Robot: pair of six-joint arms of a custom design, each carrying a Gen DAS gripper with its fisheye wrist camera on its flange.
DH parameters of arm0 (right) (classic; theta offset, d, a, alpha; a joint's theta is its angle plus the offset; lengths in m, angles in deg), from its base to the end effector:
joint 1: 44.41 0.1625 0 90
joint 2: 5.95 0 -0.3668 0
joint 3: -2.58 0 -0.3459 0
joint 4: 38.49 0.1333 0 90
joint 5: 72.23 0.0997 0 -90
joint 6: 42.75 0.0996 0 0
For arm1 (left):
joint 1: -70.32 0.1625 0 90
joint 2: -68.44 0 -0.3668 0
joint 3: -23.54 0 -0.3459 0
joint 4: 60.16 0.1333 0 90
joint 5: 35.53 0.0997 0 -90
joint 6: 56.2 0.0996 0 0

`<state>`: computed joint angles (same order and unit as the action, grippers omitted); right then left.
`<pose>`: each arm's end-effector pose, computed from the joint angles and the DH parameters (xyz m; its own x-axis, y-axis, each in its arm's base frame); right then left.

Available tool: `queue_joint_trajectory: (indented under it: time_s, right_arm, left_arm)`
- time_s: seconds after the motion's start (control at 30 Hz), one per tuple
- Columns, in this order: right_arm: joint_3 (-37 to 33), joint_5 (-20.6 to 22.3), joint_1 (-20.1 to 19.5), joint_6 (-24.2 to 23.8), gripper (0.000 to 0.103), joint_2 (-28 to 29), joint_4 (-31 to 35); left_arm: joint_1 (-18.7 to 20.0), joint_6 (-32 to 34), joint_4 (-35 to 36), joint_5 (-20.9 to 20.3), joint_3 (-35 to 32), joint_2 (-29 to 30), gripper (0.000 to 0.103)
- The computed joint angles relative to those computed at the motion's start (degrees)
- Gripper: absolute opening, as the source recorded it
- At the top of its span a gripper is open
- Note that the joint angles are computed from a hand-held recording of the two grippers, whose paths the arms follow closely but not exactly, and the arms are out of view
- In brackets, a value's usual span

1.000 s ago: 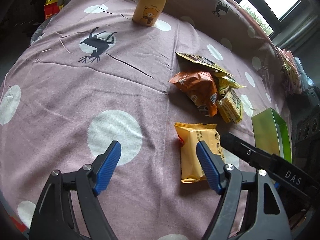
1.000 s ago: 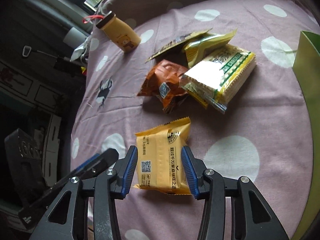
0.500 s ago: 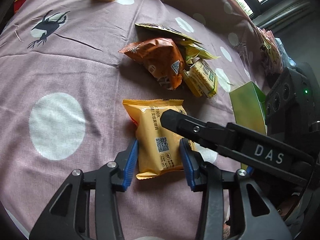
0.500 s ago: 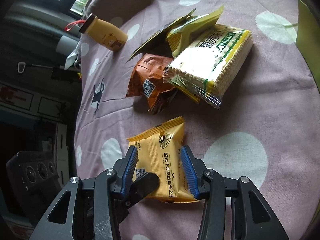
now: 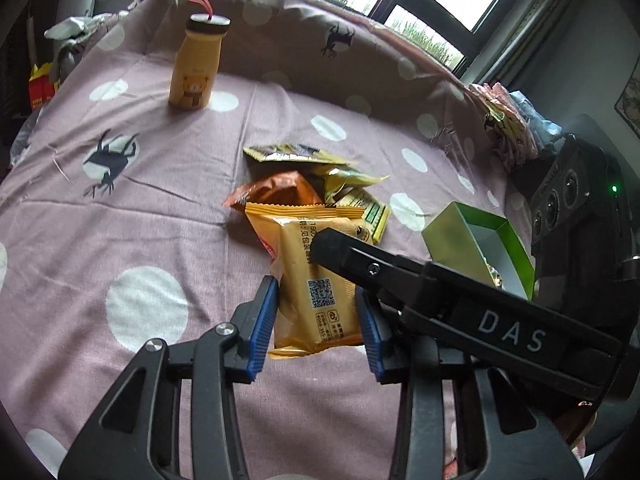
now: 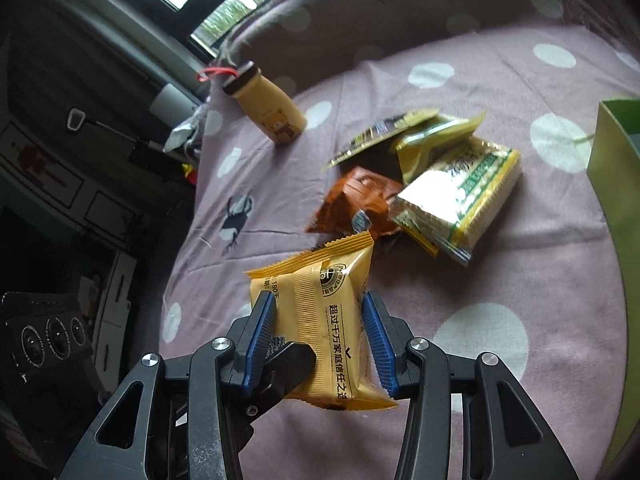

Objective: Organize snacks
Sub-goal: 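Lift the yellow packet and hold it above the bedspread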

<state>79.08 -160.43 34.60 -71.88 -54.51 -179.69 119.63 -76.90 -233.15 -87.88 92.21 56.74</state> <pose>0.0044 -0.6928 0.2233 -0.9444 -0.2832 0.1670 -0.3258 0.8746 -0.3590 -0.2909 -0.6360 -0.0802 -0.9321 0.0520 -0.3584 0.2741 0.7480 -0.6044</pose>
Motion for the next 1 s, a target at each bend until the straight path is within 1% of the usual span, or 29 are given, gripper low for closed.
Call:
queue_joint_trajectory:
  time_s: [0.3, 0.47, 0.53, 1.0]
  right_arm:
    - [8.11, 8.20, -0.52, -4.84, 0.048, -5.14, -11.31]
    - [11.47, 10.82, -0.60, -6.55, 0.048, -6.89, -15.95]
    - [12.08, 11.35, -0.64, -6.86, 0.048, -7.06, -17.11]
    - [13.09, 12.02, -0.73, -7.05, 0.048, -7.85, -18.26]
  left_arm:
    - [-2.45, 9.57, -13.61, 2.05, 2.24, 0.83, 0.038]
    - [-2.99, 11.97, -17.91, 1.50, 3.73, 0.59, 0.038]
    - [-3.08, 12.52, -18.51, 1.46, 3.70, 0.69, 0.038]
    - [-3.43, 13.66, -20.34, 1.24, 3.81, 1.03, 0.038]
